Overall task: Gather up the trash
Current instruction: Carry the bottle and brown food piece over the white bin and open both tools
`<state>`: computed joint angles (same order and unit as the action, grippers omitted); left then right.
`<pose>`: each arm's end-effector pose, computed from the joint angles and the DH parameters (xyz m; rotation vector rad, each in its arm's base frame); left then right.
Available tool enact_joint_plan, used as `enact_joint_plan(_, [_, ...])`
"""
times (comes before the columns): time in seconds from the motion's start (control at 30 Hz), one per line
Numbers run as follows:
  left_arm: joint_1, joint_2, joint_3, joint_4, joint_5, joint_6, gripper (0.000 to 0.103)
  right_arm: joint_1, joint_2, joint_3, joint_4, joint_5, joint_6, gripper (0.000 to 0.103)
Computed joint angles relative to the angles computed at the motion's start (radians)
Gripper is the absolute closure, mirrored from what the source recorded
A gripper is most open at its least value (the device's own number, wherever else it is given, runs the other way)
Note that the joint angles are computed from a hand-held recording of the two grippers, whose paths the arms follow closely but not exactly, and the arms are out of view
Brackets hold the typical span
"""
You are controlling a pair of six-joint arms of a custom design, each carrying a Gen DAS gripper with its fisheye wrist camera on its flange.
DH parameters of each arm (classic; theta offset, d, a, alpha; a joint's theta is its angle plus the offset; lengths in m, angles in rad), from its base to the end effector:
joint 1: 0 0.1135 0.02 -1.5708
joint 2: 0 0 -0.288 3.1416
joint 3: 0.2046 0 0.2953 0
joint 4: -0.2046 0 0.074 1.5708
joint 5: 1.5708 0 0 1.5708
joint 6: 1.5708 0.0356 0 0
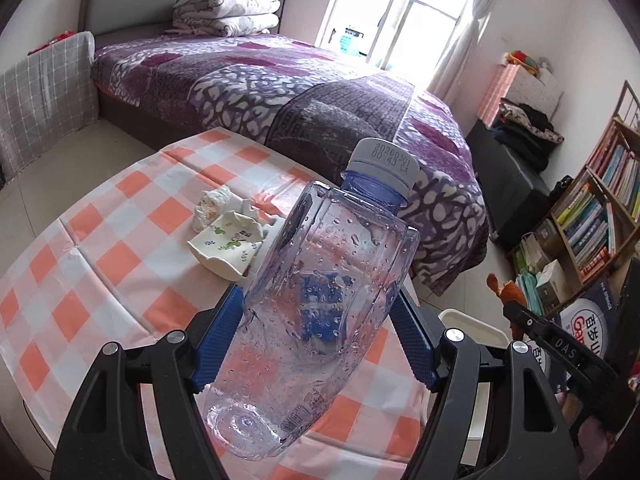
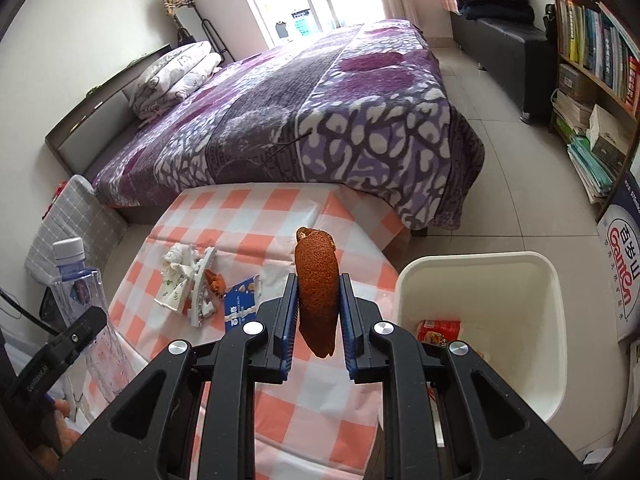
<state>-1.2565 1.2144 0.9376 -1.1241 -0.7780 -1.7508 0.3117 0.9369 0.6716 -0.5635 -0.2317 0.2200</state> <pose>0.0951 -0.2118 0.2642 -0.6549 2.2602 -0.1351 0.2046 0.0745 0.2475 -0.2216 2.4265 0.5221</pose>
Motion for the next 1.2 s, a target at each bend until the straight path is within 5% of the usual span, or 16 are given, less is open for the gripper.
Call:
enact_joint_plan(0.43, [0.058, 0.245, 0.126, 0.279, 0.088, 0.277, 0.031, -0.345, 0.124, 0.084, -0.147, -0.133, -0.172, 0.083])
enact_joint_plan(0.5, [0.062, 0.285, 0.153, 0.313, 0.104, 0.309, 0.031, -0.389, 0.139, 0.094, -0.150, -0.133, -0.191, 0.080])
enact_joint_plan(0.57, [0.066, 0.327, 0.184, 0.345, 0.122, 0.343, 0.031, -0.439, 0.146, 0.100, -0.152, -0.151, -0.208, 0.064])
enact_joint_plan(1.2, [0.063, 0.679, 0.466, 0.548, 0.316, 0.556, 0.030, -0.791, 0.297, 0.209, -0.175, -0.283, -0.310, 0.042])
